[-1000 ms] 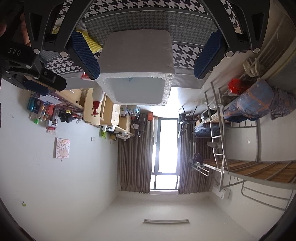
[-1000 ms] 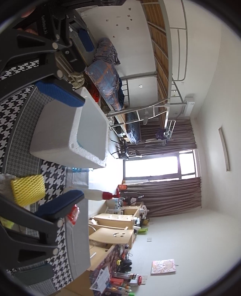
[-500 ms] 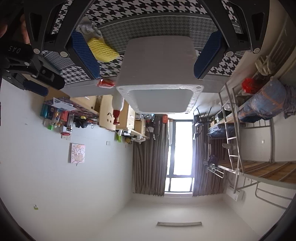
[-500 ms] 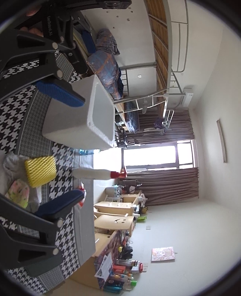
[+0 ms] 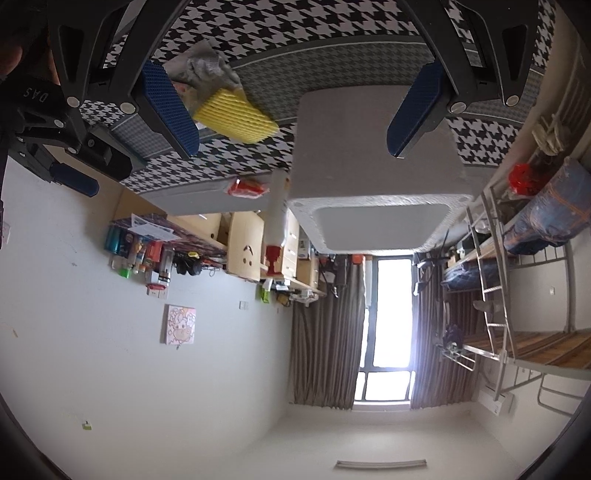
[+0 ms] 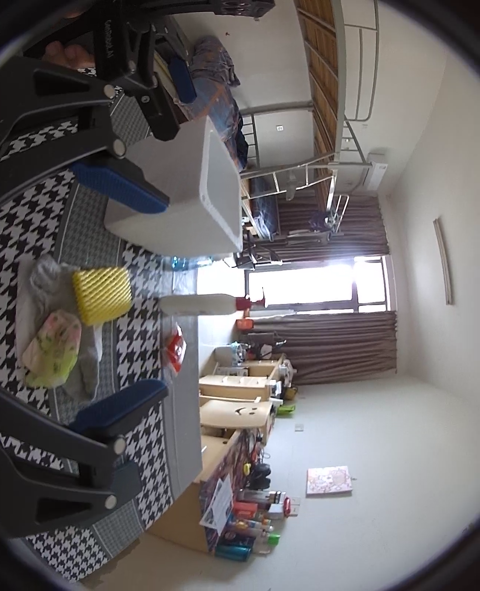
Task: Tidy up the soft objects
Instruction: 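Withdraw both tools from the box back over the table items, then reach the left tool to the yellow mesh net and close on it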
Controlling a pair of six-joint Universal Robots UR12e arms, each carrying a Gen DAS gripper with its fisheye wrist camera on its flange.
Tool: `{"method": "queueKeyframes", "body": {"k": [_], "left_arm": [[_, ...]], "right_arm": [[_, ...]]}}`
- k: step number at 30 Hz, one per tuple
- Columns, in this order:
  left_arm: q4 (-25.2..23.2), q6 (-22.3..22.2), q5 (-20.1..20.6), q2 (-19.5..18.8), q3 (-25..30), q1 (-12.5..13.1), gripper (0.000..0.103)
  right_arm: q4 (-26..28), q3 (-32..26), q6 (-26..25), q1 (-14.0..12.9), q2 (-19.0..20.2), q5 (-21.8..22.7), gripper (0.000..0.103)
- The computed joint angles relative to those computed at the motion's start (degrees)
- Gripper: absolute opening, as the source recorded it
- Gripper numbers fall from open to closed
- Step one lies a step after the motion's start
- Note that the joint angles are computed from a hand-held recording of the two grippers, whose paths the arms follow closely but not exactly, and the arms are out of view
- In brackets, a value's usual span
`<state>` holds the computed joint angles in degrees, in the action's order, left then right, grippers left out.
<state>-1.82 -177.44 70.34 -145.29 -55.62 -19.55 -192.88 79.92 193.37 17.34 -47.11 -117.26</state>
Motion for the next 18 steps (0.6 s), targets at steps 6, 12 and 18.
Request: {"method": "queueKeyframes", "body": {"k": [6, 12, 18], "left_arm": [[-4.0, 1.6, -1.6, -0.5, 1.2, -0.5, 0.102], [-7.4, 3.7, -1.6, -1.3, 2.5, -1.2, 0.102], [-10.2, 3.9, -1.4, -2.2, 4.3, -1.7, 0.102]], "right_arm": [[0.8, 1.6, 1.7, -0.5, -0.6, -1.2, 0.093], [1.6, 3.1, 3.3, -0.9, -1.2, -2.1, 0.093], [3.0, 3.8, 4.5, -1.4, -1.4, -1.4, 0.093]]}}
